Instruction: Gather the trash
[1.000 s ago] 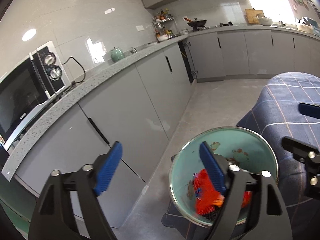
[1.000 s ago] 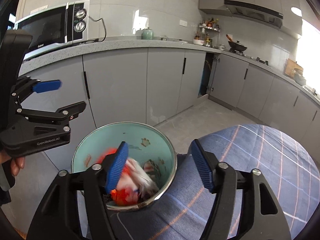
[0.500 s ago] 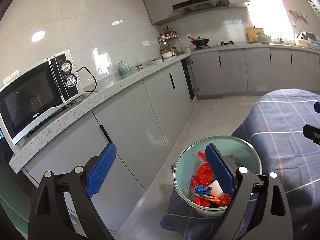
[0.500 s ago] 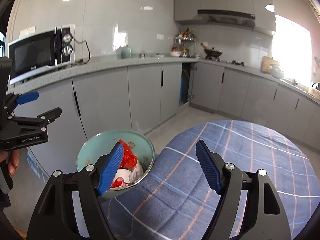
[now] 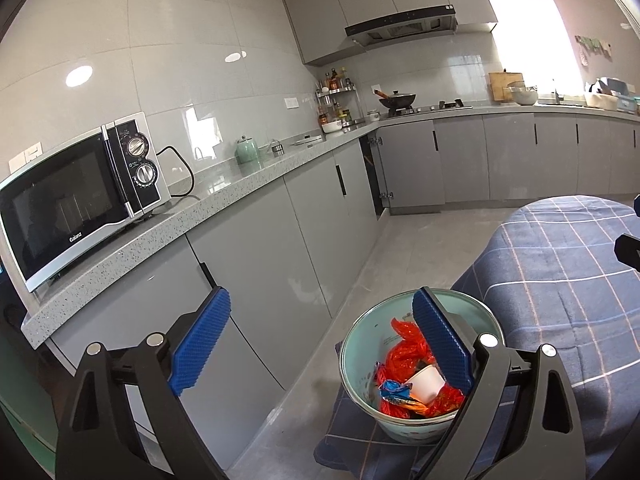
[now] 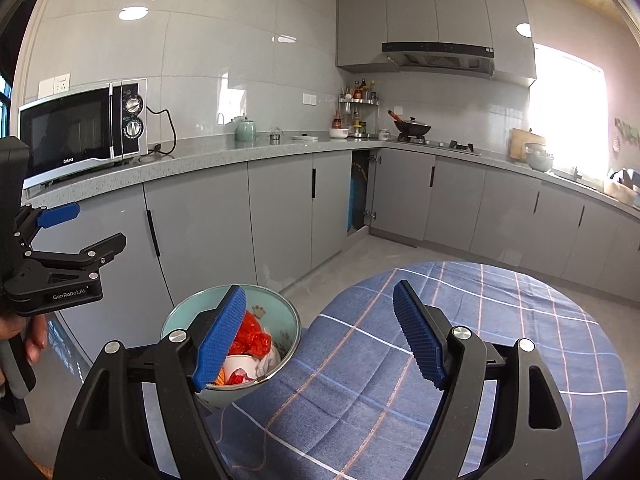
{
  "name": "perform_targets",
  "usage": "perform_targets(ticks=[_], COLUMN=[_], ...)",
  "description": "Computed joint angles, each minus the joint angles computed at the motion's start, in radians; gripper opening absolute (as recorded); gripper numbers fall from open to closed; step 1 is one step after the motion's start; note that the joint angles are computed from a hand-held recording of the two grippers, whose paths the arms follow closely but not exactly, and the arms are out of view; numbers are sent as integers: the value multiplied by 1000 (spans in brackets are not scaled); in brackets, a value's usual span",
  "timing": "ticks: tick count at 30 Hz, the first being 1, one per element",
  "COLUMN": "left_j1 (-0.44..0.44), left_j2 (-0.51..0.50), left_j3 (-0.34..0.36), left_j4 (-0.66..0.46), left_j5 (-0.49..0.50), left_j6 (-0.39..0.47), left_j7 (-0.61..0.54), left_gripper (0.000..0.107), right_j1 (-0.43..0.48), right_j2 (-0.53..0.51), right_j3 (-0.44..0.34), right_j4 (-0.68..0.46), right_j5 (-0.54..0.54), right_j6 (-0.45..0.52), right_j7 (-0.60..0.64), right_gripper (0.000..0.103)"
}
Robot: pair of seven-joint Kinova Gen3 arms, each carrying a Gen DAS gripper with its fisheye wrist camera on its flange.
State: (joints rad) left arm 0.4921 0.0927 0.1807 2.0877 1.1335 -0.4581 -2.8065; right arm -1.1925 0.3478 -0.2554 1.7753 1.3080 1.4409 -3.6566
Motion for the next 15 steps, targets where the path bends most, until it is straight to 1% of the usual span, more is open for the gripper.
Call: perform_targets(ticks=[5, 15], left_j1=[-1, 0], left_j2=[-6, -6], left_j3=[1, 3], left_j4=[6, 5], left_j5=[-19, -14], left_j6=[-1, -8], left_j7=[15, 9], left_gripper=[91, 92], right_j1=[2, -2], right_j2=[-3, -5], right_j3=[-2, -5], right_j4=[2, 4], right_j5=[0, 4], right_j6=[-10, -1], right_j7=[5, 5], right_gripper=[76, 78])
